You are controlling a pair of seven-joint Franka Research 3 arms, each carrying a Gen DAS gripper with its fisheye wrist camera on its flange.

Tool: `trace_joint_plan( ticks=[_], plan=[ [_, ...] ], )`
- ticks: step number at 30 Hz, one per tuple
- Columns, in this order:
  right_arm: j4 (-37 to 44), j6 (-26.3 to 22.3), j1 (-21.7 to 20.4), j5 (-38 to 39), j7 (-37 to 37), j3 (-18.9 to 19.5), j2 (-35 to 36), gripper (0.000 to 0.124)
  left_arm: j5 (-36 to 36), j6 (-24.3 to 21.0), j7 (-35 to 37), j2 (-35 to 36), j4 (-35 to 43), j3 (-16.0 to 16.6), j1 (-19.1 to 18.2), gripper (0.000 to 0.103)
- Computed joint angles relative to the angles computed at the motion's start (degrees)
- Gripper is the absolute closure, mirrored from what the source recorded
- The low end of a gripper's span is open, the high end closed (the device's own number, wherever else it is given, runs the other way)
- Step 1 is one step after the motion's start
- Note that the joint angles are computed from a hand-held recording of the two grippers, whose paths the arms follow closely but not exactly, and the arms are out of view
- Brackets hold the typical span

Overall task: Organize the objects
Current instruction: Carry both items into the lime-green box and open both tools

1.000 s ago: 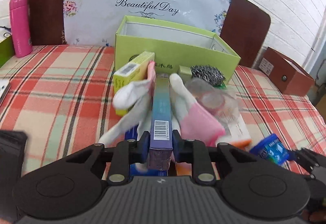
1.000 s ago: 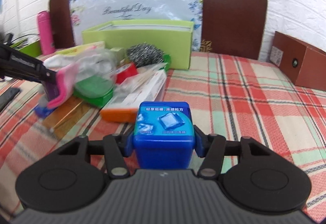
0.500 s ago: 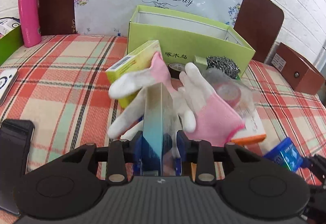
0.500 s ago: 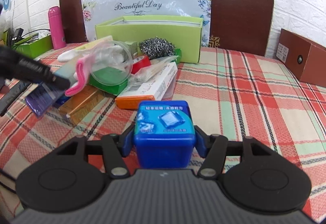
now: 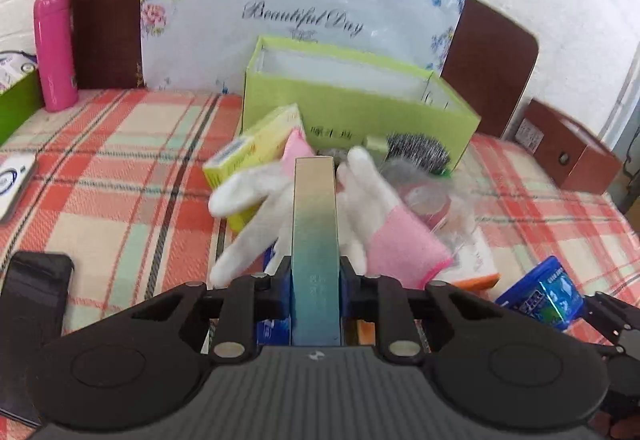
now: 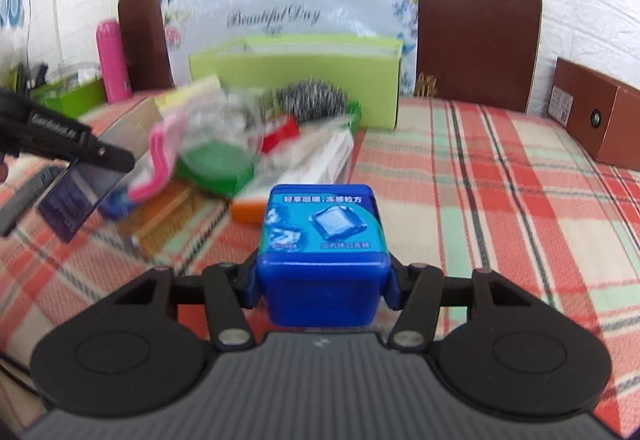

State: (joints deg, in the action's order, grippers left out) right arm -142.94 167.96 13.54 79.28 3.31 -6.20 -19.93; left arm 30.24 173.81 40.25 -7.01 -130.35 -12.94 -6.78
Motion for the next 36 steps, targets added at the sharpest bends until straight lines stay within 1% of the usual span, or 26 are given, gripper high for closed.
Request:
trace_joint_plan(
  ticks=[2,5,8,10,11,13,14,15,17,18,20,23,25,28,29,33,34,35,36],
  plan=[
    [1.79,-1.19,0.60,3.91,-4.14,-1.14,0.05,0.070,0.98,2.07,-0.30,-0.29,0.61,0.01,0.57,0.081],
    [5.66,-2.84,-0.09,10.28,-11.15,-0.98,1.37,0.070,3.50,3.62,-0.75,0.88,3.66,-0.61,1.74,0.081],
    [10.54,-5.63,-1.75,12.62,-13.07,0.04,3.91,0.070,8.58,3.26,-3.96,3.86,9.29,-1.21,2.80,0.081],
    [14.41,-7.01,-2.56,13.56,-13.31,0.84,6.12,0.070,11.47,2.73,-5.72,6.78,14.08,-0.38,2.13,0.081],
    [16.57,-7.31,-2.84,13.68,-13.09,1.34,7.48,0.070,10.91,2.19,-4.96,8.44,16.58,0.21,1.36,0.081],
    [21.26,-7.72,-3.27,13.95,-12.74,2.22,10.73,0.070,5.72,1.26,-0.10,12.16,21.68,0.63,0.34,0.081],
    [23.83,-7.04,-3.39,14.00,-12.09,2.84,12.56,0.070,3.84,0.44,1.75,14.24,24.66,0.78,-0.11,0.081],
    [26.71,-6.06,-3.45,13.49,-10.72,3.50,14.80,0.070,3.55,-0.50,2.41,16.32,27.77,1.47,-0.94,0.081],
    [32.34,-4.39,-3.67,10.57,-6.27,4.68,19.67,0.070,4.71,-3.20,1.61,20.82,34.66,4.08,-3.54,0.081],
    [35.05,-3.15,-3.74,8.25,-3.72,5.32,22.25,0.070,3.37,-4.31,2.69,22.94,37.59,4.38,-3.89,0.081],
    [39.94,-1.10,-3.96,1.87,3.00,6.51,27.53,0.070,-0.47,-6.68,5.88,27.87,44.03,4.14,-3.94,0.081],
    [45.50,0.53,-3.73,-9.80,15.19,6.98,34.63,0.070,-3.88,-12.51,8.97,34.73,53.40,5.20,-5.12,0.081],
    [49.20,-0.27,-2.81,-18.15,24.18,5.76,38.87,0.070,-6.18,-16.18,11.01,38.94,59.23,5.45,-5.43,0.081],
    [53.95,-2.53,-1.97,-26.05,33.59,4.50,43.64,0.070,-9.45,-18.26,14.41,43.19,64.61,5.01,-5.12,0.081],
    [55.23,-3.14,-1.55,-28.53,36.36,4.03,44.88,0.070,-10.34,-18.90,15.49,44.22,65.98,4.91,-5.08,0.081],
    [59.03,-4.97,-1.09,-36.01,43.11,3.46,48.80,0.070,-12.51,-21.35,18.42,47.65,70.60,5.43,-5.55,0.081],
    [59.82,-5.30,-0.89,-37.92,44.84,3.17,49.62,0.070,-12.49,-20.93,18.03,48.17,70.96,6.13,-5.87,0.077],
    [60.75,-5.98,-0.92,-39.55,46.37,3.08,50.41,0.070,-12.76,-19.85,18.01,48.18,70.34,6.23,-5.76,0.071],
    [61.63,-7.23,-1.17,-40.98,47.78,3.16,50.98,0.069,-13.28,-20.35,17.95,49.14,71.62,6.20,-5.90,0.047]
  ],
)
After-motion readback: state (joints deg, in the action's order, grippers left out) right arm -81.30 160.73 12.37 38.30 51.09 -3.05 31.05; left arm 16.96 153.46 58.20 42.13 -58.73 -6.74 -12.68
